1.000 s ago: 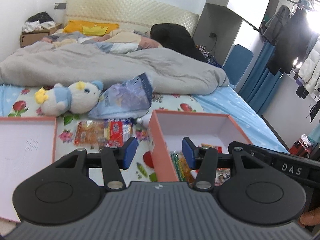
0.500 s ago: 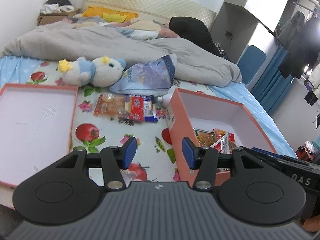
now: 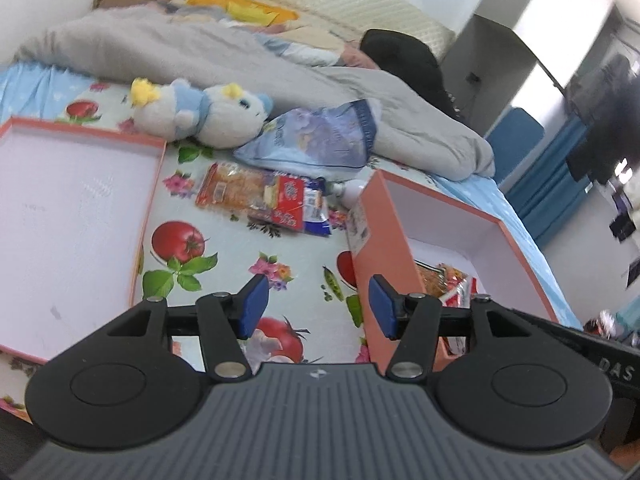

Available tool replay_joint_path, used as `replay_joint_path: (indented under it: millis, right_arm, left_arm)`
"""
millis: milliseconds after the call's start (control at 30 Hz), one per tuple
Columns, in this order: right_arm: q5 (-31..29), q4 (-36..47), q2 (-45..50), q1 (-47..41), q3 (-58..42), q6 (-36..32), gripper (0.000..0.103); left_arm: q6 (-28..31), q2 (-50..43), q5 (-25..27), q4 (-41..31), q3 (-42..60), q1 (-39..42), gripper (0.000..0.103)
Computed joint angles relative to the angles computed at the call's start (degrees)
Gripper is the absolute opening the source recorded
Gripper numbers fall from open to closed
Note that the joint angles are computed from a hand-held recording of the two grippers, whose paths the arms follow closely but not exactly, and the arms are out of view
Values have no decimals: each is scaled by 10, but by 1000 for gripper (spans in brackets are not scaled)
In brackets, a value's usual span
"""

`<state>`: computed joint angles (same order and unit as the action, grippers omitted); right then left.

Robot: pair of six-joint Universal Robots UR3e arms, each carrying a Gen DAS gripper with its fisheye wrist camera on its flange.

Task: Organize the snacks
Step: 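Raise both open tools out of the box back toward the snack pile, then close left tool on orange bread packet while right tool lowers onto blue spicy-strip packet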

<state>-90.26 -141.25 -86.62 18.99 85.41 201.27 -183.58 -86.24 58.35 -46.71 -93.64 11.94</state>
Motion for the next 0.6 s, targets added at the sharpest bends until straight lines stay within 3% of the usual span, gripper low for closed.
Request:
replay_joint_path:
  millis: [133, 600]
  right_arm:
    - [9, 29, 50, 0, -72, -14, 57]
    - [64, 105, 341, -30, -423, -42, 57]
  left_arm:
    - [-52, -50, -26, 53, -6, 15, 71]
    - [-114, -291, -30, 120, 156, 5, 71]
